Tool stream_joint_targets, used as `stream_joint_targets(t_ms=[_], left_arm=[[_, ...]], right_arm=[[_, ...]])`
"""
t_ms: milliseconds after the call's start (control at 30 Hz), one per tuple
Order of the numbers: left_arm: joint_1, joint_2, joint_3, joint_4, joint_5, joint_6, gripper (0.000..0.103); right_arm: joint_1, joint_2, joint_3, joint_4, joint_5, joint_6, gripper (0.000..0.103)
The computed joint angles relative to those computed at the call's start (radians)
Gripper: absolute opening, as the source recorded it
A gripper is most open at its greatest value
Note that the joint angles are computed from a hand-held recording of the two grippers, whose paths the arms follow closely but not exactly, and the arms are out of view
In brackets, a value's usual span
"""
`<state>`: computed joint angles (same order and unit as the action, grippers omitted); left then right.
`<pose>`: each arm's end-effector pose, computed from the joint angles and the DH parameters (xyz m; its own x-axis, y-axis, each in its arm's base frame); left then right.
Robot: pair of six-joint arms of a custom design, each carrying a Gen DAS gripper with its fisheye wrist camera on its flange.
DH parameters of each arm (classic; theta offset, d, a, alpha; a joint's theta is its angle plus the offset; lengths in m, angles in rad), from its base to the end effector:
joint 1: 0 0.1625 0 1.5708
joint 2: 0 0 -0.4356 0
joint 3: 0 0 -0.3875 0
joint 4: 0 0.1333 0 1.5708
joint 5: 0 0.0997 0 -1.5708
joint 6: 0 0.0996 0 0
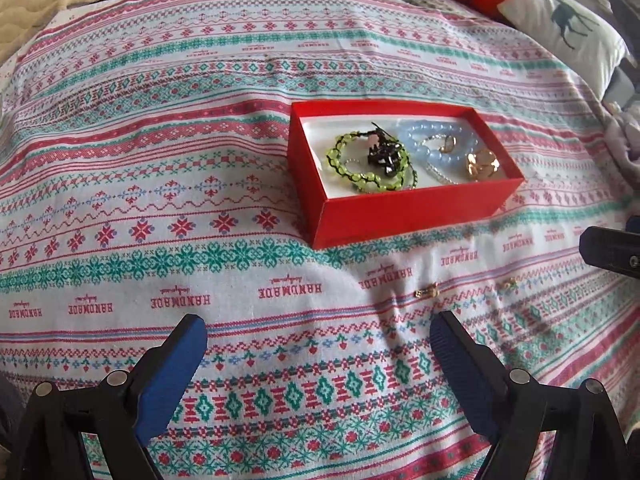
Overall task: Organize jewelry
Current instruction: 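Withdraw both tools toward the remaining gold earrings on the bedspread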
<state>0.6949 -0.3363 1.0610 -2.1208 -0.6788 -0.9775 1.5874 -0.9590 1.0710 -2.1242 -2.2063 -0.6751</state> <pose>-0.4708 -0.6669 -0.0295 -0.7938 -0.2047 -0.5726 0.1758 0.8242 -0.5383 0.0868 -0.7583 0.4459 -0.6221 -0.3775 0.6860 -0.5172 0.8558 0.0019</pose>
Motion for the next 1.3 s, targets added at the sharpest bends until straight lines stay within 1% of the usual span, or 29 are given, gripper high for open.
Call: stream_joint_targets(t_ms=[100,167,333,400,567,700,733,800,833,867,900,933,1000,1067,1167,1233,1300], left_arm=[[0.0,0.01,0.018,-0.04,0.007,0.007,0.098],[-0.001,0.021,0.028,-0.053,0.021,0.024,0.098],[0.0,0.054,0.027,0.004,0.06,0.054,0.098],[0.002,0.06,0.033,-0.005,0.061,0.061,0.098],[0.006,0.082,0.029,-0.049,0.053,0.093,0.098],[0.005,0.107,0.012,-0.078,0.08,0.135,0.1],[0.005,0.113,0.007,-0.084,0.088,0.151,0.1],[0.007,0.124,-0.002,-0.089,0.097,0.182,0.102],[0.009,0.129,-0.007,-0.09,0.099,0.194,0.102],[0.01,0.131,-0.006,-0.1,0.1,0.205,0.102],[0.012,0.132,-0.007,-0.105,0.097,0.21,0.102],[0.014,0.131,-0.007,-0.107,0.091,0.211,0.102],[0.018,0.131,-0.011,-0.103,0.086,0.208,0.103],[0.018,0.136,-0.022,-0.084,0.091,0.199,0.103],[0.019,0.142,-0.042,-0.045,0.095,0.176,0.103],[0.02,0.143,-0.051,-0.029,0.092,0.165,0.103],[0.02,0.145,-0.06,-0.014,0.091,0.165,0.103]], right_arm=[[-0.026,-0.011,0.008,0.0,0.054,-0.048,0.076],[-0.044,-0.011,0.006,0.001,0.09,-0.089,0.077],[-0.097,-0.003,0.027,-0.114,0.201,-0.249,0.077],[-0.113,0.011,0.02,-0.139,0.23,-0.291,0.077],[-0.148,0.028,0.007,-0.114,0.292,-0.374,0.077],[-0.183,0.03,0.014,-0.065,0.337,-0.457,0.077],[-0.192,0.032,0.013,-0.046,0.343,-0.468,0.077],[-0.198,0.046,0.002,-0.004,0.316,-0.455,0.077],[-0.201,0.043,0.019,-0.028,0.32,-0.471,0.078],[-0.207,0.034,0.039,-0.052,0.343,-0.509,0.082],[-0.21,0.031,0.047,-0.057,0.351,-0.54,0.085],[-0.213,0.032,0.048,-0.057,0.358,-0.556,0.087],[-0.217,0.042,0.027,-0.031,0.366,-0.546,0.091],[-0.212,0.052,0.008,-0.008,0.349,-0.54,0.092],[-0.206,0.056,0.013,-0.022,0.332,-0.537,0.093],[-0.206,0.048,0.034,-0.05,0.338,-0.55,0.092],[-0.207,0.049,0.032,-0.05,0.35,-0.563,0.09]])
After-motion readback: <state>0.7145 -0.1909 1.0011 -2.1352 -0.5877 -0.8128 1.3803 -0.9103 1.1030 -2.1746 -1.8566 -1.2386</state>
